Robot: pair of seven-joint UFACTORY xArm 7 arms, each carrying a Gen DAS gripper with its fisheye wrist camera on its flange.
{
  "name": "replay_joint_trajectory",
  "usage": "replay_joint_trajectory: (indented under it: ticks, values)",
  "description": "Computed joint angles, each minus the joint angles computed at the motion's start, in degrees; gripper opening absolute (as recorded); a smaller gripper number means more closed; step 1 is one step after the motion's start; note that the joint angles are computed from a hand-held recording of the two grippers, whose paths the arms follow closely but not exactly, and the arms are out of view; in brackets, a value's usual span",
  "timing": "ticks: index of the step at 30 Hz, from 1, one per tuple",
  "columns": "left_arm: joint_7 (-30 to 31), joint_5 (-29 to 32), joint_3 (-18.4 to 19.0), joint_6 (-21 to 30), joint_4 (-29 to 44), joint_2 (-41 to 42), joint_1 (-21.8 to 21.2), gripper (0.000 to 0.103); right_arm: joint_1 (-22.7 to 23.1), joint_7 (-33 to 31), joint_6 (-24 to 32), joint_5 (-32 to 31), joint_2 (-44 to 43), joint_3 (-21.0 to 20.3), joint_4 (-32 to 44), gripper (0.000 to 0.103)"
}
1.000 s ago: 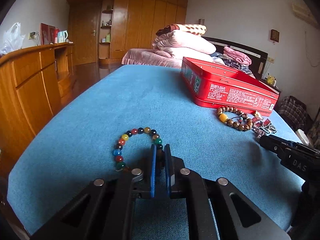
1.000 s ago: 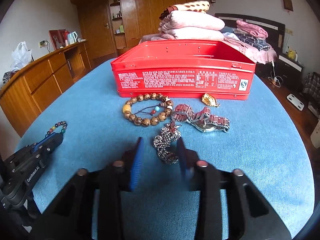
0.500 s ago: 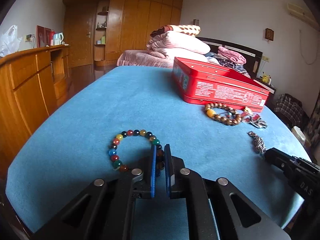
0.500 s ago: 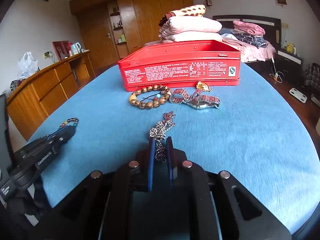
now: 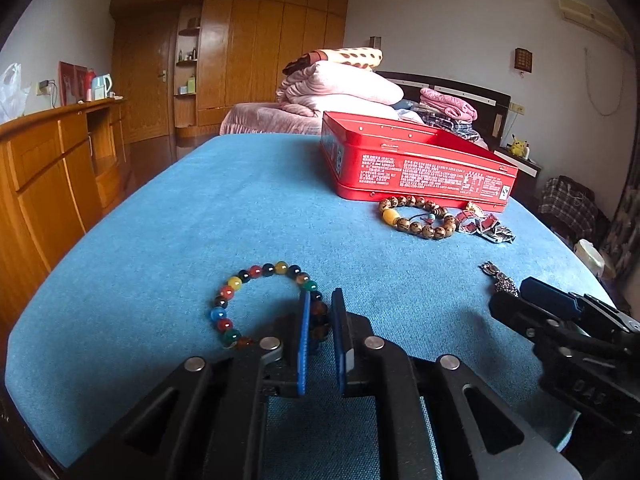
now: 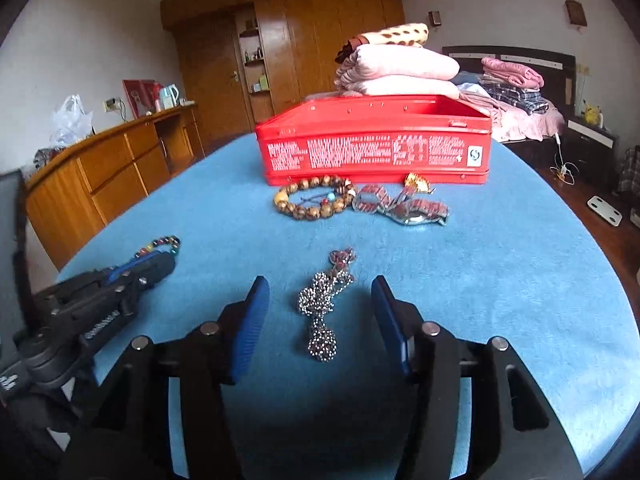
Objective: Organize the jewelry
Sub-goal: 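Lift the chain necklace and multicolor bracelet off the table with both tools, then carry both items over the red tin and open both tools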
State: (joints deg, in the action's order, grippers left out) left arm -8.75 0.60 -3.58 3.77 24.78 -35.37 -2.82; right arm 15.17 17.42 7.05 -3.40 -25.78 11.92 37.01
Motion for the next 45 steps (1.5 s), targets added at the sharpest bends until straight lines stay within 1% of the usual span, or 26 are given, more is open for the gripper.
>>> replay_joint_trajectory:
  ticks: [2,3,4,5,6,7,9,11,14,16,18,23,29,33,39,41,43,45]
  values:
    - [-0.54,0.54,-1.30,-1.15,-0.24,0.36,1.26,0.013,-6.55,3.34,-1.36,-4.45,0.02,5.97,-0.17,0.049]
    - [-0.98,0.84,-2.10,-1.62,-0.34,0.46,2.00,0.013,-9.95,5.48,-1.88,-6.65,-0.30,8.98,-0.24,0.043]
    - [-1.44,1.10,-2.81,-2.08,-0.47,0.54,2.66,0.013,-11.79,6.92,-2.26,-8.08,-0.52,10.59,-0.32,0.035]
    - [-1.88,1.28,-3.28,-2.69,-0.65,0.64,3.12,0.013,-11.24,7.19,-3.10,-8.32,-0.39,9.97,-0.67,0.030]
    - [-2.23,1.36,-3.47,-3.29,-0.92,0.66,3.32,0.013,-11.27,7.74,-4.13,-8.59,-0.27,9.86,-1.11,0.022]
    - [-2.55,1.45,-3.65,-3.63,-1.07,0.62,3.52,0.012,-12.21,8.54,-4.84,-9.13,-0.40,10.53,-1.41,0.018]
    - [-3.21,1.85,-4.46,-3.91,-1.28,0.42,4.43,0.010,-12.38,9.04,-5.36,-9.56,-0.49,10.56,-1.65,0.017]
    - [-3.33,1.84,-3.76,-4.06,-1.45,0.30,3.77,0.009,-10.41,8.48,-5.48,-9.00,-0.48,8.60,-1.89,0.016]
    - [-3.05,0.99,-1.27,-4.01,-1.62,-0.10,1.25,0.008,-6.26,7.01,-5.33,-6.92,-1.13,4.69,-2.47,0.015]
    - [-2.61,0.46,0.04,-4.24,-1.70,-0.28,-0.26,0.008,-6.16,6.75,-5.37,-6.41,-2.42,4.55,-2.78,0.015]
    - [-2.24,-0.06,0.86,-4.66,-1.75,-0.67,-1.36,0.008,-5.45,5.78,-5.29,-5.89,-3.51,3.53,-2.85,0.015]
    - [-1.42,-1.35,2.57,-5.45,-0.87,-1.58,-3.70,0.008,-1.05,2.32,-4.38,-2.77,-4.89,-1.28,-2.05,0.015]
    - [-0.17,-2.79,4.91,-6.34,2.50,-0.61,-6.75,0.008,0.54,-1.36,-3.21,-0.12,-4.55,-3.67,0.34,0.015]
    - [0.52,-3.39,5.59,-7.41,5.81,1.51,-7.86,0.008,-0.33,-3.59,-3.67,0.28,-3.56,-3.70,2.94,0.015]
    - [1.90,-3.94,6.68,-8.60,13.57,7.20,-9.98,0.007,-2.08,-6.54,-5.21,0.35,0.87,-4.14,9.91,0.015]
    - [2.58,-4.41,8.02,-8.84,16.50,9.44,-11.72,0.007,-1.79,-7.80,-5.62,0.77,3.27,-4.96,12.81,0.015]
    - [3.14,-4.60,8.23,-9.55,19.32,11.80,-12.28,0.007,-1.26,-9.18,-5.64,1.34,5.82,-5.83,15.72,0.015]
    - [4.14,-5.15,10.17,-10.00,22.31,14.29,-14.91,0.007,0.23,-11.18,-5.28,2.69,8.36,-7.50,18.58,0.015]
